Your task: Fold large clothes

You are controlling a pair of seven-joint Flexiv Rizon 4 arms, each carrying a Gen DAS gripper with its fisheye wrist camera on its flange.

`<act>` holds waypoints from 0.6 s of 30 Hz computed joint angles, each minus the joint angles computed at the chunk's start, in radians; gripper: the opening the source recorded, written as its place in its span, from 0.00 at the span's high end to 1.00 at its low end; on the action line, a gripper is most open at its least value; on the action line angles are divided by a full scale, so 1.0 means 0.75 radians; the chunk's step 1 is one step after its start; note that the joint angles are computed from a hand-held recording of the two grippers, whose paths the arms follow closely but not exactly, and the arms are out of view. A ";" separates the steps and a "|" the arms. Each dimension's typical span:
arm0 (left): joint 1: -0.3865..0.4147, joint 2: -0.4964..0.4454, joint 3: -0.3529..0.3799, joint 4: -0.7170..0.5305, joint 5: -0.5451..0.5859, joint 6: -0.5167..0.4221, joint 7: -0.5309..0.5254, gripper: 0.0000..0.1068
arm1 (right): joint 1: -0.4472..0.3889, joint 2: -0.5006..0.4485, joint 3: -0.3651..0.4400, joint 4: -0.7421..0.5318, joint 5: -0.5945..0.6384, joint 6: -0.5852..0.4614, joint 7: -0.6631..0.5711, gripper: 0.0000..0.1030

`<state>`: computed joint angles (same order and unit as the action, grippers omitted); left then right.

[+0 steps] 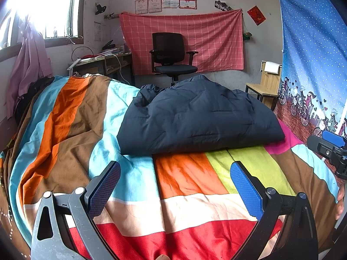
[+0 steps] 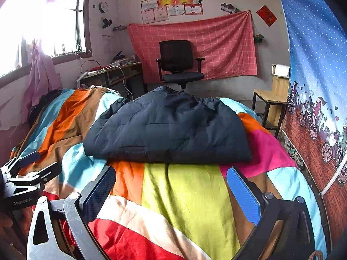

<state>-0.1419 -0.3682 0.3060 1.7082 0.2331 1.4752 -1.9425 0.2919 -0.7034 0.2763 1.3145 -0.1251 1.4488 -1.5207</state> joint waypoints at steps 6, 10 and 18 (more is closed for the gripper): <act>0.002 -0.001 -0.001 -0.001 0.001 0.002 -0.002 0.07 | 0.000 0.001 0.001 -0.001 0.004 -0.001 -0.005 0.00; 0.001 -0.001 -0.001 -0.001 0.002 0.001 -0.002 0.07 | 0.003 0.002 -0.003 0.000 0.005 -0.001 -0.004 0.00; -0.004 -0.002 0.003 -0.003 0.006 0.000 -0.009 0.07 | -0.003 0.000 0.004 -0.007 0.011 -0.009 -0.011 0.00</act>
